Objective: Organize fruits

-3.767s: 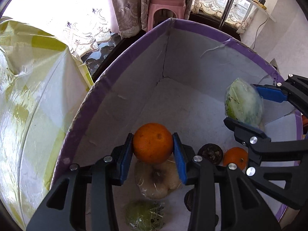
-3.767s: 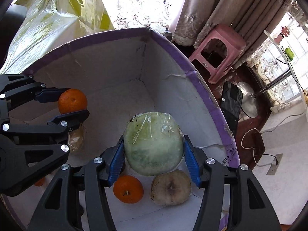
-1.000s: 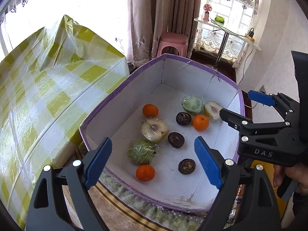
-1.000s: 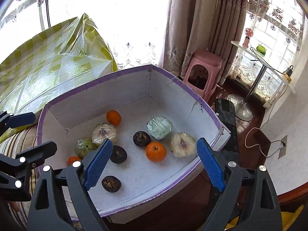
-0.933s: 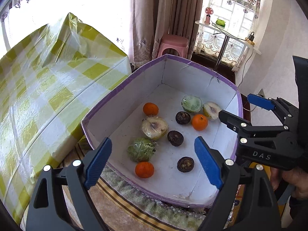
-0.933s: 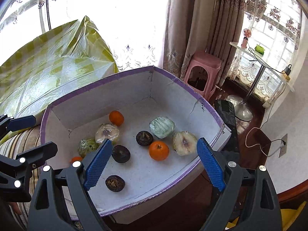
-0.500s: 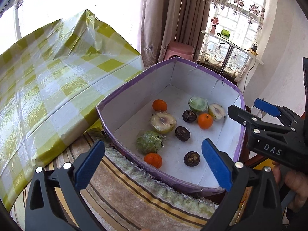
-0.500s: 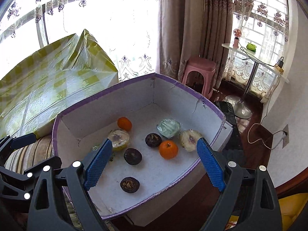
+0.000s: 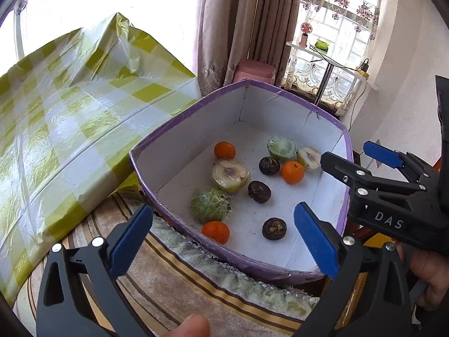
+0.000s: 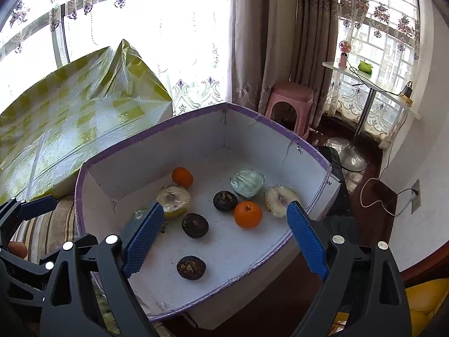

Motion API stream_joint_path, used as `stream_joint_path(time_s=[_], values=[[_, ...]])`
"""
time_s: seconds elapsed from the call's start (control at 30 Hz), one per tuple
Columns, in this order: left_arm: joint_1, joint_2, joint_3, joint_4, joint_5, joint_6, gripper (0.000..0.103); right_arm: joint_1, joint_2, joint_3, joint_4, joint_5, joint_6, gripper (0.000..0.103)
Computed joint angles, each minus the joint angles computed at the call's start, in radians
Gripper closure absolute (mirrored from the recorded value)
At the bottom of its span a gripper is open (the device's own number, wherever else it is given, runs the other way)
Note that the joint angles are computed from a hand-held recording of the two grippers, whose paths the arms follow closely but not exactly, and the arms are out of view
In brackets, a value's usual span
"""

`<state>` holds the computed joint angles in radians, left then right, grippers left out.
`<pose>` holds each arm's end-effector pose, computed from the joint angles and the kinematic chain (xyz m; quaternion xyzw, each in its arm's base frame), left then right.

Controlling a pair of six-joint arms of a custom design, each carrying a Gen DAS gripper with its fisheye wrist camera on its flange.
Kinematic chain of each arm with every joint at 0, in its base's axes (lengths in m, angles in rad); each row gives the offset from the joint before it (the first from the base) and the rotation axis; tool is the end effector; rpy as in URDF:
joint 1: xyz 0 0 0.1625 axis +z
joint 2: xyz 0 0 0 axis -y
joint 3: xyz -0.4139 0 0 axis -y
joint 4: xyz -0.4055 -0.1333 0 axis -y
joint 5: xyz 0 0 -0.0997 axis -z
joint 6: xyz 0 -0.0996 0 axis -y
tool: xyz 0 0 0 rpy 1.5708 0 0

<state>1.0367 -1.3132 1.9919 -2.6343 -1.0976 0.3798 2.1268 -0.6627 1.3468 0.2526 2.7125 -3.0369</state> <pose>-0.1245 -0.5616 0.2634 0.3808 0.8761 -0.2031 0.2151 0.3449 -0.4741 0.0684 0.0147 -0.8169 0.4147 0.4006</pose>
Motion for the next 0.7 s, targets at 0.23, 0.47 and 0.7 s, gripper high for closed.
stream_joint_path(time_s=[0.23, 0.47, 0.7], values=[[-0.011, 0.012, 0.000, -0.007, 0.026, 0.015, 0.002, -0.003, 0.009, -0.009, 0.027, 0.006, 0.020, 0.016], [-0.007, 0.034, -0.024, 0.006, 0.031, -0.003, 0.002, -0.010, 0.023, -0.024, 0.072, 0.018, 0.056, 0.016], [-0.004, 0.043, -0.028, 0.012, 0.029, 0.000, 0.002, -0.011, 0.029, -0.031, 0.085, 0.019, 0.064, 0.016]])
